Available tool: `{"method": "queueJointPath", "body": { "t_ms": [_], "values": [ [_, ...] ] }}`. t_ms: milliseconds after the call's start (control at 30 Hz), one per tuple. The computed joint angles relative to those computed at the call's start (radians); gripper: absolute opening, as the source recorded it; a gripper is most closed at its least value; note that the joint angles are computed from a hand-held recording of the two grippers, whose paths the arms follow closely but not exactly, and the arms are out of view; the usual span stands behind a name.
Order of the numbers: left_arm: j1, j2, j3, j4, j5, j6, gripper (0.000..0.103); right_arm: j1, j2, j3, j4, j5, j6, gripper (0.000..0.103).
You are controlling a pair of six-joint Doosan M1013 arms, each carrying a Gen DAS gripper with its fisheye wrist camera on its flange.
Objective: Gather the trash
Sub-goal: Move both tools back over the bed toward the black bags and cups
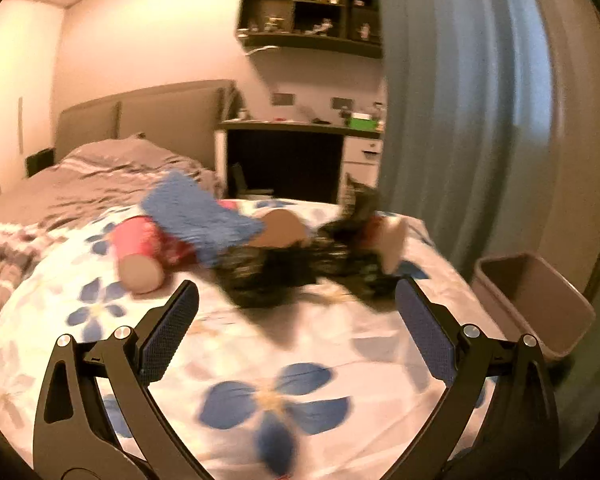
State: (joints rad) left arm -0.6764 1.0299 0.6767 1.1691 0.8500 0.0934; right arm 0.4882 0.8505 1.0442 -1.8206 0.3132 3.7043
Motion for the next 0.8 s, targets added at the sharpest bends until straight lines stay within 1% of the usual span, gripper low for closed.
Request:
{"method": "queueJointPath", "body": {
  "t_ms": [100,167,267,300,400,467,533,600,633,700,733,800],
  "values": [
    [0.003,-0.04,0.079,0.042,0.012,-0.086,0.097,0.01,0.012,-0.024,0.033,-0.024,-0.058,0.08],
    [0.006,-0.055,0.11,0.057,0.016,-0.122,0.097,0.014,0.021,-0.041,0.07,-0.044,-0.111,0.08],
    [0.011,-0.071,0.142,0.067,0.018,-0.151,0.097,0.025,0.04,-0.072,0.152,-0.065,-0.217,0.08],
    [0.011,-0.07,0.142,0.065,0.021,-0.154,0.097,0.027,0.043,-0.074,0.156,-0.07,-0.225,0.08],
    [0.015,-0.08,0.164,0.074,0.019,-0.174,0.097,0.031,0.064,-0.114,0.269,-0.085,-0.356,0.077],
    [0.018,-0.083,0.172,0.072,0.016,-0.176,0.097,0.033,0.083,-0.148,0.385,-0.091,-0.483,0.073],
    [0.021,-0.082,0.171,0.065,0.016,-0.169,0.097,0.032,0.108,-0.198,0.589,-0.1,-0.697,0.067],
    [0.023,-0.078,0.167,0.061,0.023,-0.165,0.097,0.032,0.127,-0.234,0.735,-0.102,-0.847,0.066],
    [0.025,-0.077,0.165,0.059,0.023,-0.165,0.097,0.031,0.142,-0.263,0.834,-0.1,-0.95,0.064],
    [0.028,-0.075,0.164,0.06,0.025,-0.17,0.097,0.031,0.168,-0.316,1.013,-0.088,-1.136,0.061],
    [0.029,-0.073,0.162,0.061,0.027,-0.168,0.097,0.03,0.187,-0.354,1.143,-0.076,-1.266,0.06],
    [0.031,-0.069,0.158,0.061,0.03,-0.164,0.097,0.028,0.213,-0.405,1.289,-0.055,-1.409,0.057]
  ]
}}
